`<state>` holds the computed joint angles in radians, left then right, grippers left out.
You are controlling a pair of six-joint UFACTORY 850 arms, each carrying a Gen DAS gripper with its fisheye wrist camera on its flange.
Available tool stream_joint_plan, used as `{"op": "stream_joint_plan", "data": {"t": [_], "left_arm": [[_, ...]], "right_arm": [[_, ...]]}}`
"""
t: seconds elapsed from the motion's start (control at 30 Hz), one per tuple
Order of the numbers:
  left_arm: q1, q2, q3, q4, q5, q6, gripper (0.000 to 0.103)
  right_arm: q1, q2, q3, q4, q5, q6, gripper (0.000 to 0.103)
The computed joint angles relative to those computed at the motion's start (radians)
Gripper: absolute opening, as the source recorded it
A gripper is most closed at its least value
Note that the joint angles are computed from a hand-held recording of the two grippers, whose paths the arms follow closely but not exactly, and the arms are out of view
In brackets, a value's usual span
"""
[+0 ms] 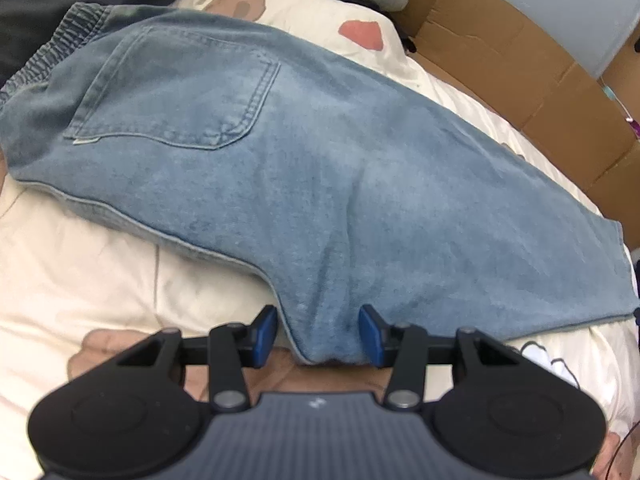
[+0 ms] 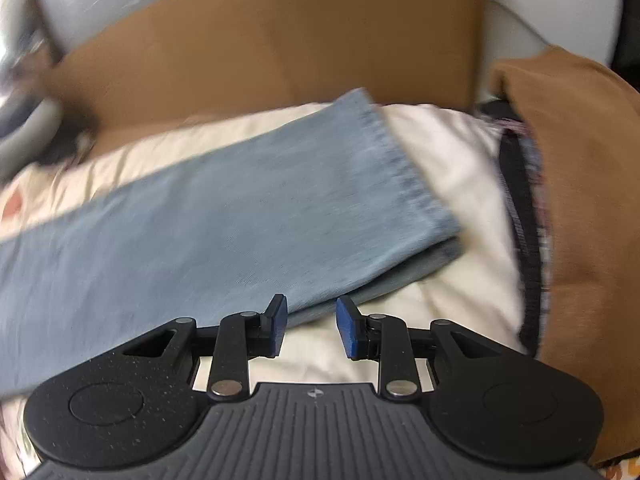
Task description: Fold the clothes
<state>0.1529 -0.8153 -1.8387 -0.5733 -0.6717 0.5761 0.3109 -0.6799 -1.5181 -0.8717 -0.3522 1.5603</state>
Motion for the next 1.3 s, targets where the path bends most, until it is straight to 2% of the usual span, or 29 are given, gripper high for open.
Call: {"op": "stream_joint_plan", "data": {"t": [0.07, 0.2, 0.47, 0.5, 0.53, 0.57, 0.73, 0.87, 1.0, 1.1, 1.23, 1.3], "left_arm": [[-0.003, 0.005, 0.011, 0.004, 0.021, -0.003, 0.056], [-0.005, 0.001, 0.01, 0.008, 0.02, -0.012, 0.056], [-0.002, -0.015, -0.004, -0.016, 0.004, -0.014, 0.056], [-0.002, -0.014, -0.003, -0.019, 0.006, -0.011, 0.056], [-0.003, -0.011, 0.002, -0.024, 0.012, -0.008, 0.056], [-0.003, -0.007, 0.01, -0.029, 0.021, -0.002, 0.056], [-0.006, 0.007, 0.033, -0.038, 0.043, 0.048, 0.042], [-0.001, 0.001, 0.022, -0.03, 0.028, 0.042, 0.027], [-0.004, 0.018, 0.034, -0.021, 0.039, 0.062, 0.022], [0.0, 0.012, 0.017, -0.017, 0.018, 0.039, 0.021], [-0.002, 0.011, 0.013, -0.01, 0.015, 0.038, 0.021], [-0.002, 0.009, 0.011, -0.006, 0.013, 0.03, 0.021]], "right_arm": [[-0.009, 0.003, 0.011, -0.041, 0.0, 0.085, 0.034], [-0.02, -0.027, -0.009, -0.105, -0.034, 0.188, 0.034], [-0.054, -0.082, -0.073, -0.03, -0.053, 0.187, 0.034], [-0.057, -0.09, -0.088, -0.008, -0.069, 0.172, 0.032], [-0.059, -0.094, -0.096, 0.008, -0.082, 0.163, 0.023], [-0.061, -0.097, -0.101, 0.02, -0.09, 0.154, 0.009], [-0.055, -0.086, -0.081, -0.043, -0.106, 0.202, 0.003], [-0.053, -0.086, -0.069, -0.051, -0.119, 0.212, 0.003], [-0.038, -0.091, -0.096, -0.013, -0.188, 0.154, 0.007], [-0.036, -0.056, -0.052, -0.039, -0.15, 0.234, 0.008], [-0.042, -0.007, 0.041, -0.16, 0.008, 0.44, 0.013], [-0.041, 0.001, 0.065, -0.199, 0.053, 0.523, 0.018]]}}
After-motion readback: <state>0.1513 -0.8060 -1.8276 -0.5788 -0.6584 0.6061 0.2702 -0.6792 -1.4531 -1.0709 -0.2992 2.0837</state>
